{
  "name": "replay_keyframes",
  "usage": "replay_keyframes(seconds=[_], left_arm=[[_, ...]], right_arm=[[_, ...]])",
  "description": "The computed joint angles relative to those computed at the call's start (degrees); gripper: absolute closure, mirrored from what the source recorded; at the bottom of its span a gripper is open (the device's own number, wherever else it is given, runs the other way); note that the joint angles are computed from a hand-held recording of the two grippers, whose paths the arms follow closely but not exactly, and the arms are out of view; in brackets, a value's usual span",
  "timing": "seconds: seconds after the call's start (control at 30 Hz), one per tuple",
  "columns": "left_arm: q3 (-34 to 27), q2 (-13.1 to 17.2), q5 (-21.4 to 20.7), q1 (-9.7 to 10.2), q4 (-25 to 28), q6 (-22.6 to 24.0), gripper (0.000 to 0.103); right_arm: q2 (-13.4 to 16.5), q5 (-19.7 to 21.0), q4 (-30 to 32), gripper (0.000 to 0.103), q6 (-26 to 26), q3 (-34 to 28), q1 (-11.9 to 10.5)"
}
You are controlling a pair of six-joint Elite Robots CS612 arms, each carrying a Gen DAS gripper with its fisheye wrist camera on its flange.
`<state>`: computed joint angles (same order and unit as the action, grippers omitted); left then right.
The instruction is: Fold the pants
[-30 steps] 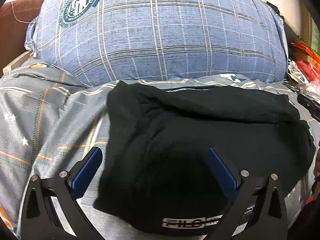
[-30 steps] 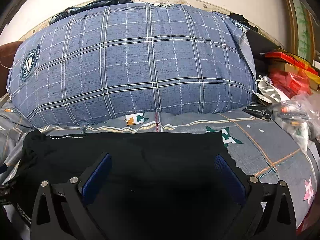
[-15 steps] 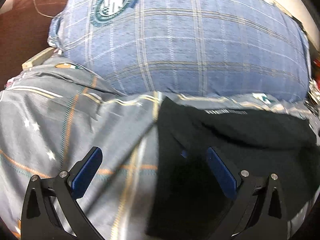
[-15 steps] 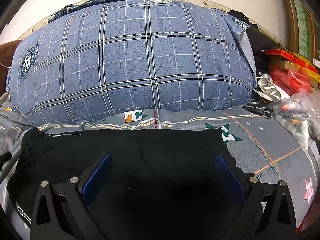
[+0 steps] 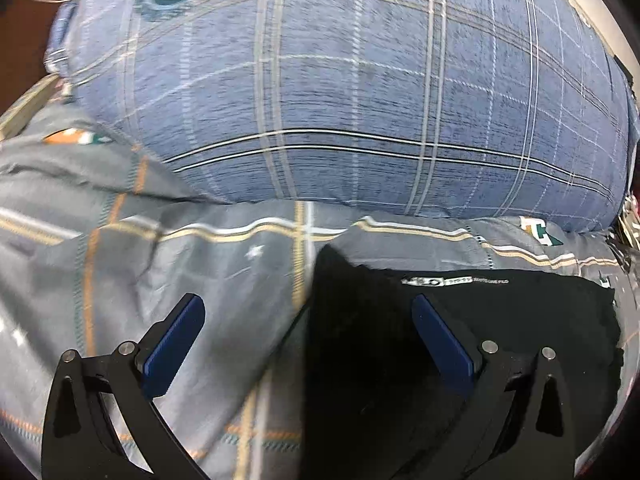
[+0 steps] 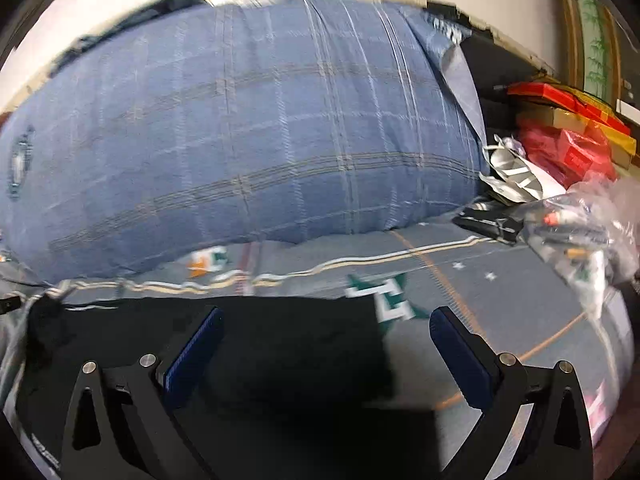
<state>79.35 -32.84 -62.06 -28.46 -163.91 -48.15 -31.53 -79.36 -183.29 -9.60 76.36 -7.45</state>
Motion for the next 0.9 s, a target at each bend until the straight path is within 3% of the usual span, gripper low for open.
replay_keyframes(seconds=[0.2,0.33,0.43,0.53,0.63,0.7,0.73,0.8,0.83,0.9], left_arm=[[-2.98,1.98,-6.58,0.98,-1.35,6.84,0.0],[-4.07,2.81,-9.5,1.88,-3.03,6.79,0.006],[-4.7,3.46,-11.86,2.39,-4.4,7.36,0.02],[-5.24,3.91,-13.53,2.57,-4.0,7.07,0.042],[-5.49,4.06,-11.95,2.16,-3.27,7.1,0.05],[-5.21,3.92,-11.47,2.12,-3.66,6.8,0.063],[-4.86,3.84,-11.58,2.16,-4.59,6.56,0.065],[-4.07,3.73,-11.86,2.32,-7.0,5.93,0.086],[-3.87,3.67,-11.76,2.38,-7.27,5.4,0.09],[-3.11,3.52,-12.46,2.56,-9.2,4.99,0.094]], right_arm=[[4.44,3.3,8.97,0.002,6.27,-9.43,-1.57],[7.9,6.06,18.03,0.02,9.17,-15.54,-2.08],[9.41,5.52,21.75,0.027,7.65,-17.79,-1.89],[10.12,5.97,23.64,0.032,7.28,-18.67,-1.94],[10.54,7.31,24.08,0.036,8.31,-18.91,-2.11],[10.88,7.87,25.52,0.04,8.11,-19.22,-2.04],[11.08,6.42,25.17,0.045,7.37,-19.3,-1.74],[10.99,4.56,23.85,0.071,6.13,-18.77,-1.33],[10.96,5.18,24.17,0.08,6.19,-18.74,-1.36],[10.92,6.84,22.94,0.084,8.65,-18.28,-1.56]])
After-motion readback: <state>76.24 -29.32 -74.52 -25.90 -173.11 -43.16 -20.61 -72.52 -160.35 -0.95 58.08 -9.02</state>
